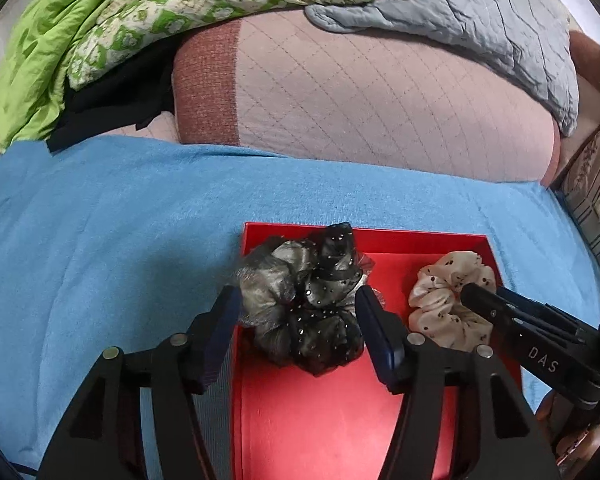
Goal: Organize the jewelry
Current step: 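Carry both scrunchies into the red tray and open both tools, then move both tools back to the remaining accessories beside the tray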
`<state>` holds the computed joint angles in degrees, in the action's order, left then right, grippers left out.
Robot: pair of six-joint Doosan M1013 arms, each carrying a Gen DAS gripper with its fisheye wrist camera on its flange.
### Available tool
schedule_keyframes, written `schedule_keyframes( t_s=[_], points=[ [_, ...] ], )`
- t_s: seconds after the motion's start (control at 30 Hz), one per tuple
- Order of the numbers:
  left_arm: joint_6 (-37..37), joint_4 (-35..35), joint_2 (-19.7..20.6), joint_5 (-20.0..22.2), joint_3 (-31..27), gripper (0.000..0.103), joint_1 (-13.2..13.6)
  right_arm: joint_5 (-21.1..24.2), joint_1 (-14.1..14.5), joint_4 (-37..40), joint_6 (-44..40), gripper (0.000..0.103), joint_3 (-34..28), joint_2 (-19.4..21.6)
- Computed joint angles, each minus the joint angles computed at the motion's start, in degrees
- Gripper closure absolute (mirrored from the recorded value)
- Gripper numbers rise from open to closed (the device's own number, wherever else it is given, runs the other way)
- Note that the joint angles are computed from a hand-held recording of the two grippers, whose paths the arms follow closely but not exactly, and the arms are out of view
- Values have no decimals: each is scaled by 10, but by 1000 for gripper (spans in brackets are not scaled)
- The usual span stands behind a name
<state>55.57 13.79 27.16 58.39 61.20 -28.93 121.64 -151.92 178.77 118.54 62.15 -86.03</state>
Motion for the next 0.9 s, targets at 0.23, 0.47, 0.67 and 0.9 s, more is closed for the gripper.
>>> schedule_keyframes(
  t_s=[0.23, 0.47, 0.67, 0.9],
  points=[
    [-30, 0, -38, -5, 29, 44, -4, 3, 5, -23, -12, 46, 19, 12],
    [-85, 52, -87, -1, 90, 35, -18, 68, 15, -65, -30, 45, 85, 7],
    [-102, 42, -93, 35, 129, 35, -21, 134, 32, -102, -72, 45, 132, -15],
    [-88, -38, -88, 52, 147, 89, -10, 170, 38, -120, -82, 78, 146, -27]
  ],
)
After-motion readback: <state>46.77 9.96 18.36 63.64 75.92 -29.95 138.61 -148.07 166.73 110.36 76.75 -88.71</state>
